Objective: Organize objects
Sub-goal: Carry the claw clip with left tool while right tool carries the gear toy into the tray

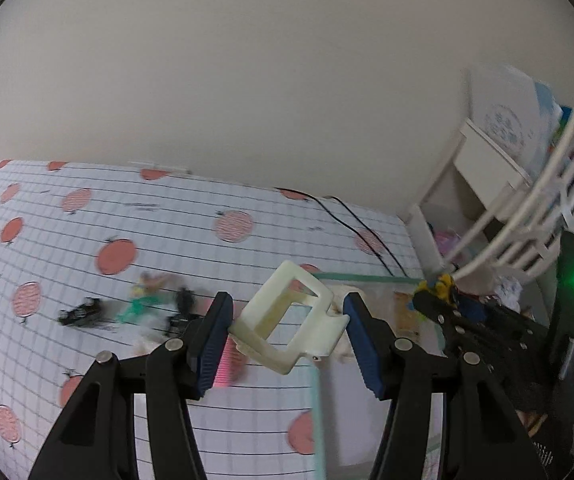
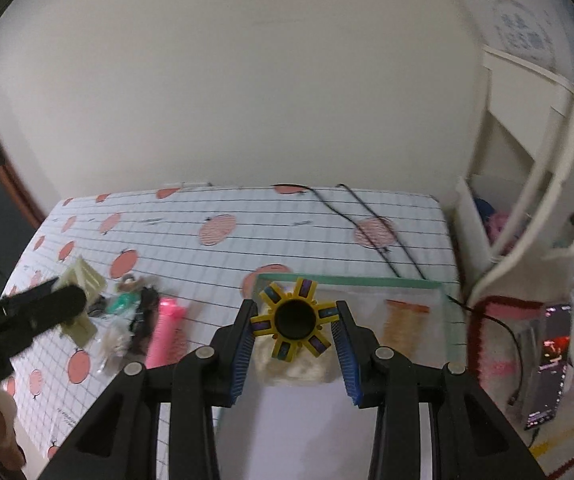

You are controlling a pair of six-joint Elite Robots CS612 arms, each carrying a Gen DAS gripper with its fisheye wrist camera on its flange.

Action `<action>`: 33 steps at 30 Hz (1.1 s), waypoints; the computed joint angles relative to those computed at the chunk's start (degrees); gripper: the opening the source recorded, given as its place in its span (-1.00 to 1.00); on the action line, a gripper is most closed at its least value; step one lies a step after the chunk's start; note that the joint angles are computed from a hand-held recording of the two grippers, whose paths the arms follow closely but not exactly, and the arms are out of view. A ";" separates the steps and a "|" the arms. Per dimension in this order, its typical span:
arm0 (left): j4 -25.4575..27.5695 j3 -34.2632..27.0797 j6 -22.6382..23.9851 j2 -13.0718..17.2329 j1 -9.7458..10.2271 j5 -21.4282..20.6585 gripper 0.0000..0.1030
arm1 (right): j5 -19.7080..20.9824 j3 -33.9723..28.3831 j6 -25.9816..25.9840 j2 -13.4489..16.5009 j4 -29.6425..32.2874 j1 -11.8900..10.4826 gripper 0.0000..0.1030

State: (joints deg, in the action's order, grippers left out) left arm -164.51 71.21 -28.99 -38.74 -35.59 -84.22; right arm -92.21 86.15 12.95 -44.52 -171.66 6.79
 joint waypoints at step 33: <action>14.68 -10.91 6.24 9.43 -3.90 -4.07 0.14 | -8.92 0.47 7.78 2.98 13.81 -3.61 -0.21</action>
State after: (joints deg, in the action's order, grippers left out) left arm -149.83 60.30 -22.75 -29.31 -39.49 -88.29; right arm -101.13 86.62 20.73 -41.54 -157.85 3.18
